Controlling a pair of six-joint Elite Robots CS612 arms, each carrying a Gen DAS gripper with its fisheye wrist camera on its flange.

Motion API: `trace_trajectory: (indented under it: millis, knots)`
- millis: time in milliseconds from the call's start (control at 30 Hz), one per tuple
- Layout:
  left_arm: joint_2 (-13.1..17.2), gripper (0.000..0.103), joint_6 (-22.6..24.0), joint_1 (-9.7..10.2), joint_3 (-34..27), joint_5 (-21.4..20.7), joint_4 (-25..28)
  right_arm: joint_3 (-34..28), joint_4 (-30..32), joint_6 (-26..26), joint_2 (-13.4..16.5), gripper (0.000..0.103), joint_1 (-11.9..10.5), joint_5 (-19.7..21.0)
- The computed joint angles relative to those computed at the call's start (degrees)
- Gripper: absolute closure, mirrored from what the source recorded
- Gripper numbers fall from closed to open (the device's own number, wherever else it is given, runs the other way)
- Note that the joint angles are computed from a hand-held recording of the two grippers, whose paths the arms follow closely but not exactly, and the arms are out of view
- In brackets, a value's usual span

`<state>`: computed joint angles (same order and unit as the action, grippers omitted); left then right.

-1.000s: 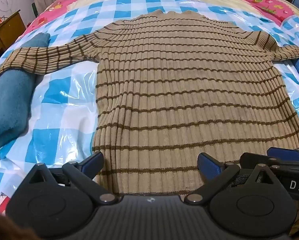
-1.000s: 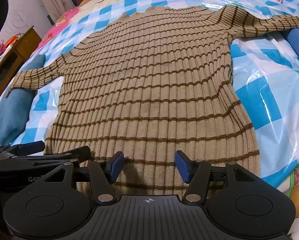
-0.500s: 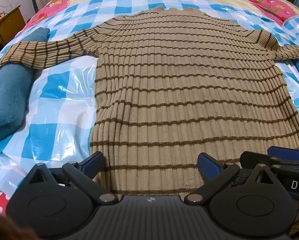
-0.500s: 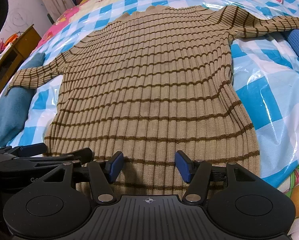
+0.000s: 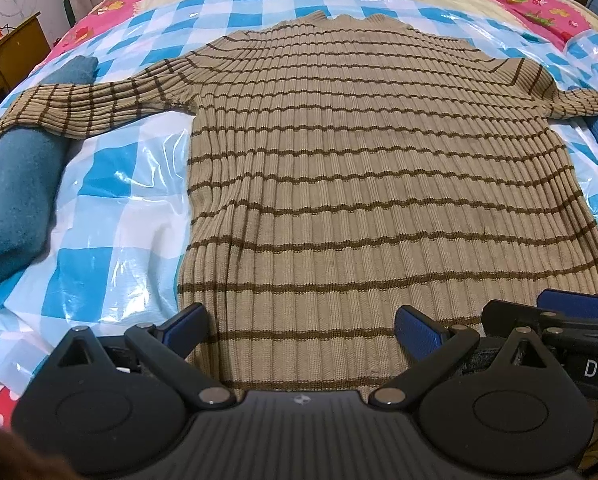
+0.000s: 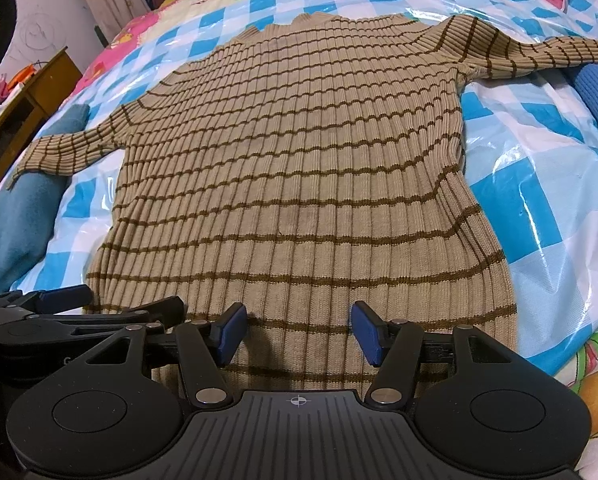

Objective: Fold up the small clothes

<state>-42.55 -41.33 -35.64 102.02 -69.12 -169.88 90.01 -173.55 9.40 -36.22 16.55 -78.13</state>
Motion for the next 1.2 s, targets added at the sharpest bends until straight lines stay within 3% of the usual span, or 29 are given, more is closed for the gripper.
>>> trace_trajectory:
  millis: [1200]
  knots:
    - [0.04, 0.000, 0.33, -0.24, 0.20, 1.18, -0.35, 0.04, -0.03, 0.01, -0.07, 0.045, 0.10, -0.19]
